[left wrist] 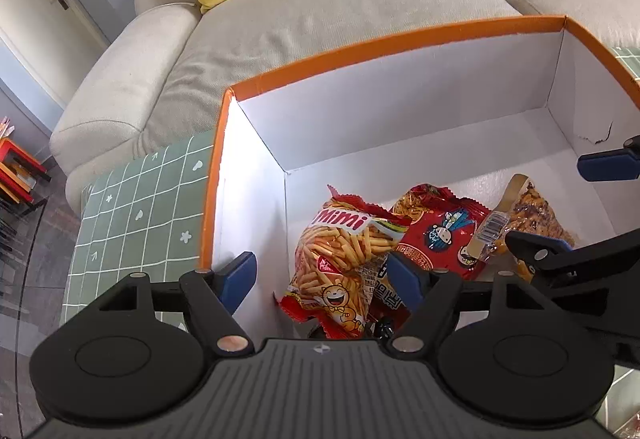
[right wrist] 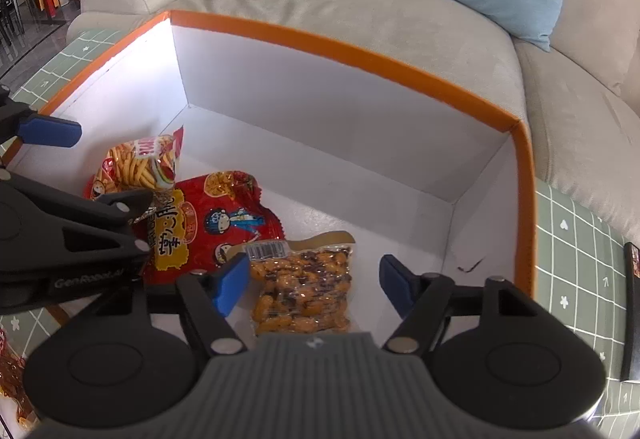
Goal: Organize snacks
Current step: 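Open both tools to release the bags into the orange box, then withdraw both tools from the box toward the remaining snacks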
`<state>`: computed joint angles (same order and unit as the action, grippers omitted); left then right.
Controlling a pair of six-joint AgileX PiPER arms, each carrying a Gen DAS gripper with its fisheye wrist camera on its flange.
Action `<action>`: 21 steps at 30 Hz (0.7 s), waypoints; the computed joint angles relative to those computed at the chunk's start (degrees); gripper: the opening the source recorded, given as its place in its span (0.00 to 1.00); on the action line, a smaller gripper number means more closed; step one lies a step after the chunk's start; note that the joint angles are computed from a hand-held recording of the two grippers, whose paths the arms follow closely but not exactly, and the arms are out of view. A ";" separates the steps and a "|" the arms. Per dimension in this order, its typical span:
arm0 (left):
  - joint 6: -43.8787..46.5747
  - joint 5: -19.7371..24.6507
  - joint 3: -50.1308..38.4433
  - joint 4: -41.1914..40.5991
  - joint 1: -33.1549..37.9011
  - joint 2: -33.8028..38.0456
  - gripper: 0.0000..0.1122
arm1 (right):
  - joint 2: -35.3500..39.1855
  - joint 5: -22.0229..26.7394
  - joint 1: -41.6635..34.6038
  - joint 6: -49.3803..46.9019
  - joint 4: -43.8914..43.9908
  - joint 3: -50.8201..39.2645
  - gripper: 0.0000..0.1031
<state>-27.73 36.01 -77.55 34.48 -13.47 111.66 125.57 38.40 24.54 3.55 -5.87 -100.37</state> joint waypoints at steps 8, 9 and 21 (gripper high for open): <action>0.06 -3.11 2.25 -6.60 2.57 -4.11 0.83 | -2.82 -0.80 -1.29 0.58 1.77 2.42 0.79; 1.36 -3.54 2.56 -9.03 3.23 -4.85 0.83 | -3.61 -1.33 -1.46 0.50 2.14 3.33 0.79; 10.10 -12.10 13.17 -22.95 6.51 -17.02 0.83 | -16.72 -13.57 -1.31 7.01 0.05 20.22 0.91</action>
<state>-17.62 23.91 -64.38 11.52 -6.96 94.64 108.85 24.84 23.23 10.57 -5.82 -80.16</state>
